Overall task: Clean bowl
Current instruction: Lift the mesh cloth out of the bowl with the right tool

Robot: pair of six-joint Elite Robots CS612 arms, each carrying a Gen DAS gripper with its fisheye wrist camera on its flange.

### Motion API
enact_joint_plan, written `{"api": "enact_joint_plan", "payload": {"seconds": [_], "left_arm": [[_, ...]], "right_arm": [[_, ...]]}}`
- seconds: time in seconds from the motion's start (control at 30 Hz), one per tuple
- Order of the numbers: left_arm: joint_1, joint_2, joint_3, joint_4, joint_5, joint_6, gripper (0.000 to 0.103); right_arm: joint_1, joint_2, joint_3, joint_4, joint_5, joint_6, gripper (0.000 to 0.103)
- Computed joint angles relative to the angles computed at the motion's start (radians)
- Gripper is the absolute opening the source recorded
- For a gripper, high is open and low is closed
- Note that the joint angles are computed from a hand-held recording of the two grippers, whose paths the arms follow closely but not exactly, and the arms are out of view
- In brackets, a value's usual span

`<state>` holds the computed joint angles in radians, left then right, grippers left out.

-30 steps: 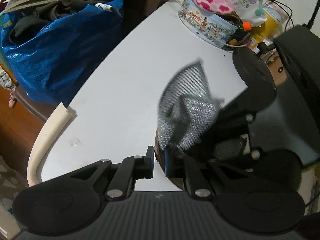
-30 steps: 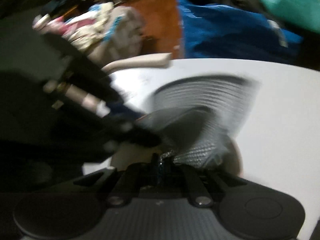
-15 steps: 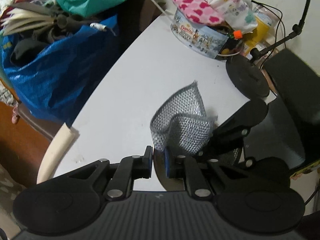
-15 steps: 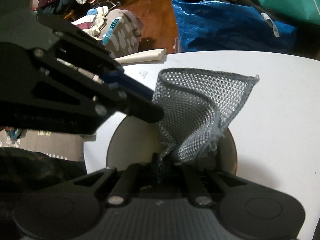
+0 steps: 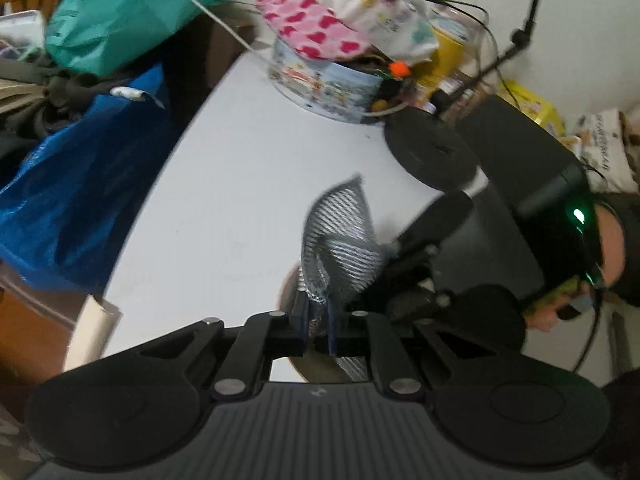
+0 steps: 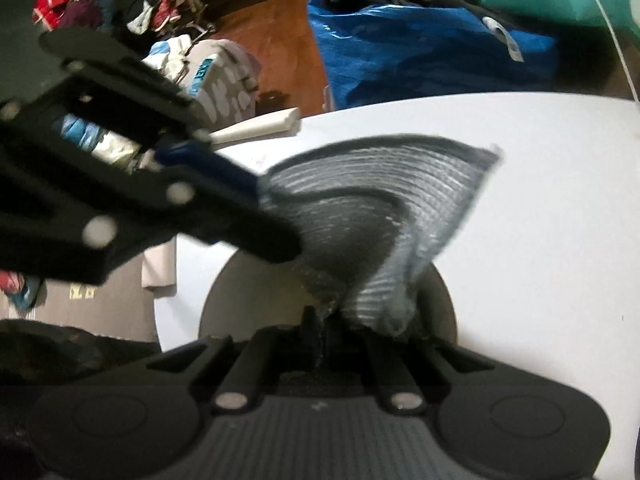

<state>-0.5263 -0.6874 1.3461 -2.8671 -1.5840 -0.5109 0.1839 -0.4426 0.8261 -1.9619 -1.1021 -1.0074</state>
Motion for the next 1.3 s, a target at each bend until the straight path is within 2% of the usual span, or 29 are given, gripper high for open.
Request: {"api": "enact_joint_plan", "payload": {"seconds": [0.17, 0.27, 0.37, 0.53, 0.6, 0.67, 0.8, 0.83, 0.93, 1.1, 1.3], "left_arm": [[0.001, 0.01, -0.01, -0.022, -0.061, 0.049, 0.008], [0.004, 0.011, -0.014, -0.03, -0.108, 0.108, 0.008], [0.004, 0.012, -0.023, -0.008, -0.135, 0.162, 0.008], [0.003, 0.017, -0.032, 0.011, -0.112, 0.155, 0.008], [0.002, 0.015, -0.028, 0.01, -0.1, 0.142, 0.008], [0.001, 0.01, -0.02, 0.005, -0.087, 0.131, 0.008], [0.0, 0.0, -0.004, -0.007, -0.065, 0.113, 0.008], [0.0, -0.003, -0.001, -0.009, -0.062, 0.112, 0.008], [0.0, -0.008, 0.004, -0.006, -0.06, 0.119, 0.008], [-0.002, -0.014, 0.005, -0.003, -0.06, 0.136, 0.008], [-0.005, -0.013, -0.001, 0.009, -0.066, 0.155, 0.008]], "right_arm": [[-0.002, -0.021, 0.031, -0.027, -0.017, -0.018, 0.008], [-0.014, -0.041, 0.049, -0.043, -0.007, -0.011, 0.018], [-0.026, -0.043, 0.038, -0.018, 0.005, 0.01, 0.023], [-0.047, -0.06, 0.052, -0.039, 0.04, 0.038, 0.029], [-0.052, -0.068, 0.062, -0.046, 0.054, 0.041, 0.037], [-0.055, -0.083, 0.089, -0.077, 0.054, 0.041, 0.039], [-0.067, -0.113, 0.136, -0.144, 0.066, 0.067, 0.06], [-0.071, -0.121, 0.148, -0.162, 0.071, 0.08, 0.06], [-0.08, -0.125, 0.155, -0.175, 0.069, 0.138, 0.062], [-0.109, -0.111, 0.14, -0.14, 0.075, 0.339, 0.064], [-0.139, -0.102, 0.152, -0.101, 0.136, 0.536, 0.064]]}}
